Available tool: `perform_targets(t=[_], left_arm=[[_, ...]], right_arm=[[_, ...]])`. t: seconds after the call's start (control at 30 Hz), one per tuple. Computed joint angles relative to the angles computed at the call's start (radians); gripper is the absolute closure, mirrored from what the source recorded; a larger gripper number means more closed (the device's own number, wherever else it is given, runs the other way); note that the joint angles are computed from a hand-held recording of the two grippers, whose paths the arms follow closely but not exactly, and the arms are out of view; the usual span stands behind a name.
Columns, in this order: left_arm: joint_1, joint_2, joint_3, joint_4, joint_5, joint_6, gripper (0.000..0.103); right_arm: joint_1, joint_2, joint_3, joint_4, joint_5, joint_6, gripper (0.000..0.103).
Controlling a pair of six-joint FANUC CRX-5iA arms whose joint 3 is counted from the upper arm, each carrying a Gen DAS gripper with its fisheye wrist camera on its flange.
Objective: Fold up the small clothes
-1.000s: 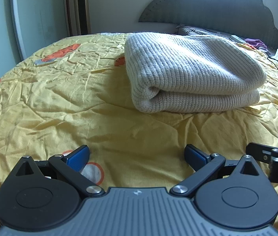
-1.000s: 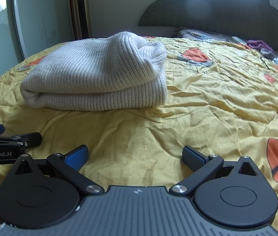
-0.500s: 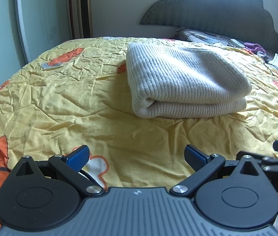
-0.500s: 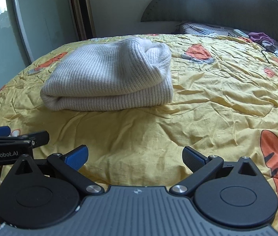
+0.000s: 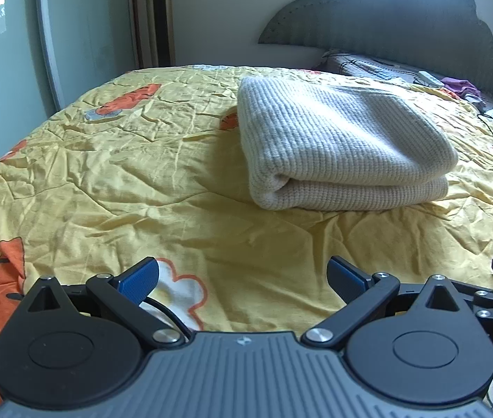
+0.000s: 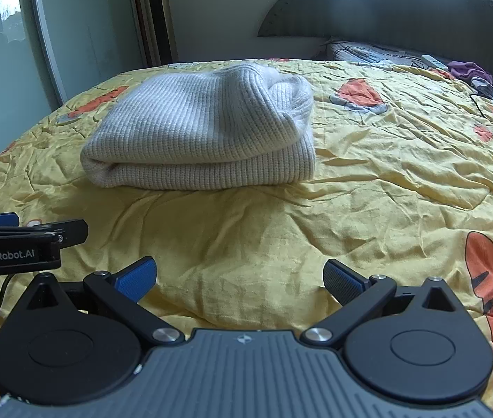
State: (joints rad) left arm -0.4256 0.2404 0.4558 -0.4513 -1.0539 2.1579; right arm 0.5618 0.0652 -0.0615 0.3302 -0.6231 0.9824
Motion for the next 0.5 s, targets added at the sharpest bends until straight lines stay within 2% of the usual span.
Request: perform_targets(t=[0.37,0.5], left_arm=[[0.006,-0.006,-0.002,-0.012,-0.021,0.007,0.000],[0.016,-0.021,-0.025,0.001,0.008,0.015,0.000]], right_arm=[[0.012,-0.002,-0.006,0.016,0.006,0.017,0.000],[0.007,-0.003,-0.006,0.011,0.010,0.015,0.000]])
